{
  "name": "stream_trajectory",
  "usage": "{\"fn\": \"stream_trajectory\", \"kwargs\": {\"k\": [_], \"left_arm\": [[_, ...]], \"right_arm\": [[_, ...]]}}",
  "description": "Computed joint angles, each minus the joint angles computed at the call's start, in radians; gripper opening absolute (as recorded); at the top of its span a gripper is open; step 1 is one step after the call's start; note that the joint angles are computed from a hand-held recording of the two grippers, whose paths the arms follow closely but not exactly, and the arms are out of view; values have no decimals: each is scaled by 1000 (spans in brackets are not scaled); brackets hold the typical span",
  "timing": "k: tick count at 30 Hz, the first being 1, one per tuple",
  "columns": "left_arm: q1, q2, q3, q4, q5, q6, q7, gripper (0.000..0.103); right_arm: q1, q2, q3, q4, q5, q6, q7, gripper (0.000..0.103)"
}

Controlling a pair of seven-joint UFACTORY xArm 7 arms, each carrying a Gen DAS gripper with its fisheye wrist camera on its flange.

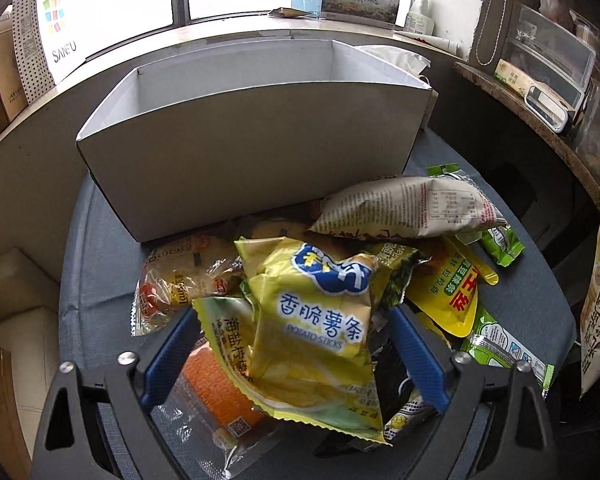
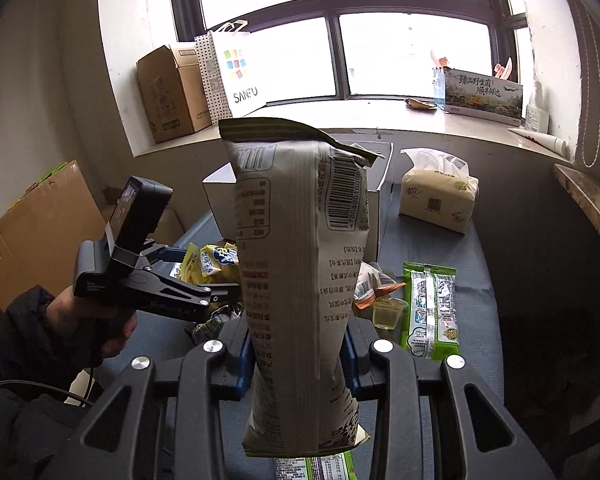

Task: Organize snacks
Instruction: 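Drop the tall white bag in the box with right tool while left drops yellow bag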

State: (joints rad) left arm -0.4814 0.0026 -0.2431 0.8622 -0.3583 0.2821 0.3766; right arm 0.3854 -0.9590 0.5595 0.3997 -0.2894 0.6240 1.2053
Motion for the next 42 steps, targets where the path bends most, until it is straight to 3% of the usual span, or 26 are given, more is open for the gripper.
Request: {"fn": "stream_trajectory", "kwargs": {"k": [1,5,8,13,15,21,25,29,33,36,37,38,39,40,41,42], "left_arm": [[0,3,0,5,-54,16,39,58],[-11,-47,-1,-54,-197,-67,131,56],[-70,-123,44,-92,-375,-125,255,56],[-171,-191,163,-39,-687,-125,483,56],[-165,-175,177,20,-754,-98,552,56],[-44,-16,111,241,-598,-46,372,56],[-17,126,91,383,-294,-61,113,56],[-22,275,113,551,-97,3,-59,56],[-38,415,150,721,54,84,-214,56],[-48,485,159,812,151,114,-278,57],[-51,504,163,839,180,129,-303,58],[-45,521,157,864,195,151,-322,67],[-25,540,132,896,192,191,-323,77],[-6,553,105,920,189,223,-318,97],[5,555,92,919,199,216,-323,103],[6,547,88,907,216,200,-334,103]], "right_arm": [[2,0,-1,-1,3,6,1,38],[3,8,-16,-19,7,-15,1,38],[-4,18,-16,-31,6,-40,8,38],[-84,99,-50,-11,-28,-144,-15,38],[-139,149,-70,17,-51,-209,-40,38],[-318,355,-99,194,-116,-311,-138,38],[-443,481,-83,307,-200,-377,-162,38],[-427,647,-165,432,-195,-332,-213,38],[-432,796,-188,569,-267,-221,-175,38],[-397,866,-242,620,-218,-211,-201,38],[-386,882,-258,634,-205,-202,-210,38],[-374,899,-271,654,-197,-187,-221,39],[-363,912,-284,669,-202,-172,-222,41],[-350,923,-294,685,-202,-150,-221,59],[-338,930,-307,694,-193,-141,-228,88],[-328,928,-321,688,-185,-157,-229,101]]}}
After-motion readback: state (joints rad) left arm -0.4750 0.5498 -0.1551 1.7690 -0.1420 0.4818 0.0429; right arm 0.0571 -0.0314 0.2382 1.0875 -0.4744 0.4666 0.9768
